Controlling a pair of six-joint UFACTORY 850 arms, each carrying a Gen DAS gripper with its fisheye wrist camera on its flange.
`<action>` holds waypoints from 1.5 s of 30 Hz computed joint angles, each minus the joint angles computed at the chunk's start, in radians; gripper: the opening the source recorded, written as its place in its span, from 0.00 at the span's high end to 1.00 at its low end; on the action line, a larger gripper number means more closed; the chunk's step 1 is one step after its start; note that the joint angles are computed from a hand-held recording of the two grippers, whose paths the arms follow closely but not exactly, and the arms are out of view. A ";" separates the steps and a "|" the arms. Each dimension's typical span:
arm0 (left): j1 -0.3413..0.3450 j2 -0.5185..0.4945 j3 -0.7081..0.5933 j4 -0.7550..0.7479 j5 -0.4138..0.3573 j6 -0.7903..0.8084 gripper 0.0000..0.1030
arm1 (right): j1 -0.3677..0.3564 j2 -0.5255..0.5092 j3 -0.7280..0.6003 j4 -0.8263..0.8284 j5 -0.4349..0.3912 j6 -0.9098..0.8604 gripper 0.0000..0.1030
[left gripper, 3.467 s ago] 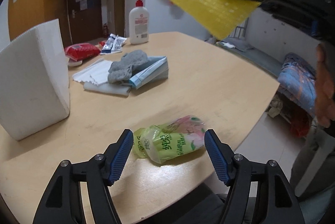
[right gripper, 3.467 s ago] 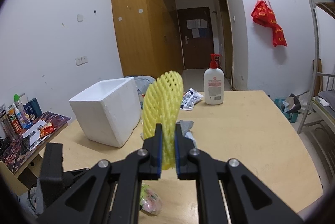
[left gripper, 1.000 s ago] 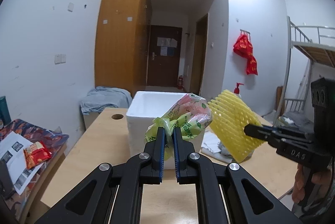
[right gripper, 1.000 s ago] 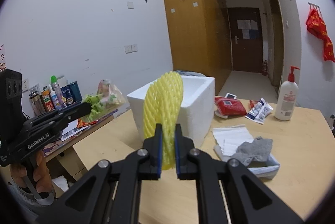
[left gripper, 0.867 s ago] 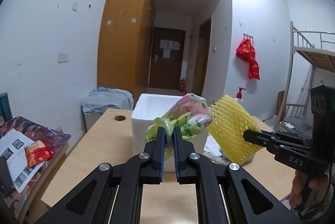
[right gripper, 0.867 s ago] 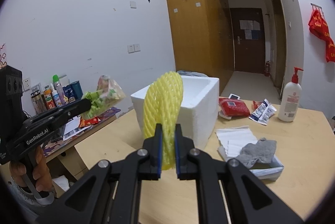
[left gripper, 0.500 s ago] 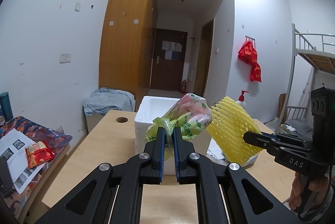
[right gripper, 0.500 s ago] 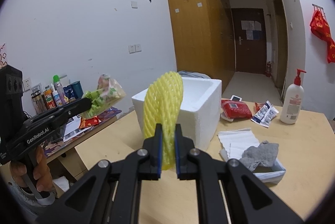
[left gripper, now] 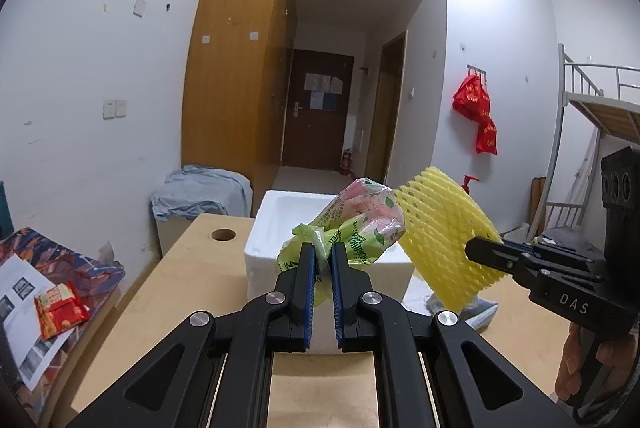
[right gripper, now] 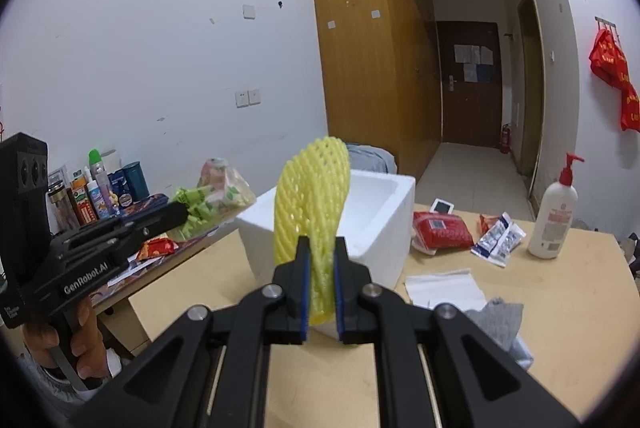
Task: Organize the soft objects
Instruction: 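Carry the green bag in the left gripper while the right gripper carries the net to the white foam box, then open the left gripper to drop the green bag into the foam box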
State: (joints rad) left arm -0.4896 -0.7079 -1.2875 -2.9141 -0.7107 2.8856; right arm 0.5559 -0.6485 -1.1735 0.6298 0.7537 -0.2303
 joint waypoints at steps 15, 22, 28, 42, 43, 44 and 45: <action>0.013 -0.100 -0.206 0.050 0.127 -0.061 0.92 | -0.054 -0.064 -0.144 0.014 -0.095 -0.036 0.88; 0.013 -0.175 -0.342 0.091 0.223 -0.113 0.92 | -0.076 -0.112 -0.221 0.043 -0.131 -0.055 0.88; 0.011 -0.225 -0.426 0.137 0.271 -0.148 0.92 | -0.088 -0.132 -0.255 0.044 -0.158 -0.048 0.88; 0.006 -0.332 -0.611 0.278 0.398 -0.280 0.92 | -0.095 -0.163 -0.308 0.093 -0.195 -0.097 0.88; 0.006 -0.338 -0.621 0.295 0.405 -0.295 0.92 | -0.096 -0.163 -0.309 0.095 -0.196 -0.098 0.88; 0.005 -0.340 -0.624 0.294 0.407 -0.292 0.91 | -0.096 -0.164 -0.310 0.094 -0.197 -0.097 0.88; 0.004 -0.341 -0.625 0.287 0.408 -0.280 0.91 | -0.097 -0.165 -0.312 0.095 -0.199 -0.098 0.88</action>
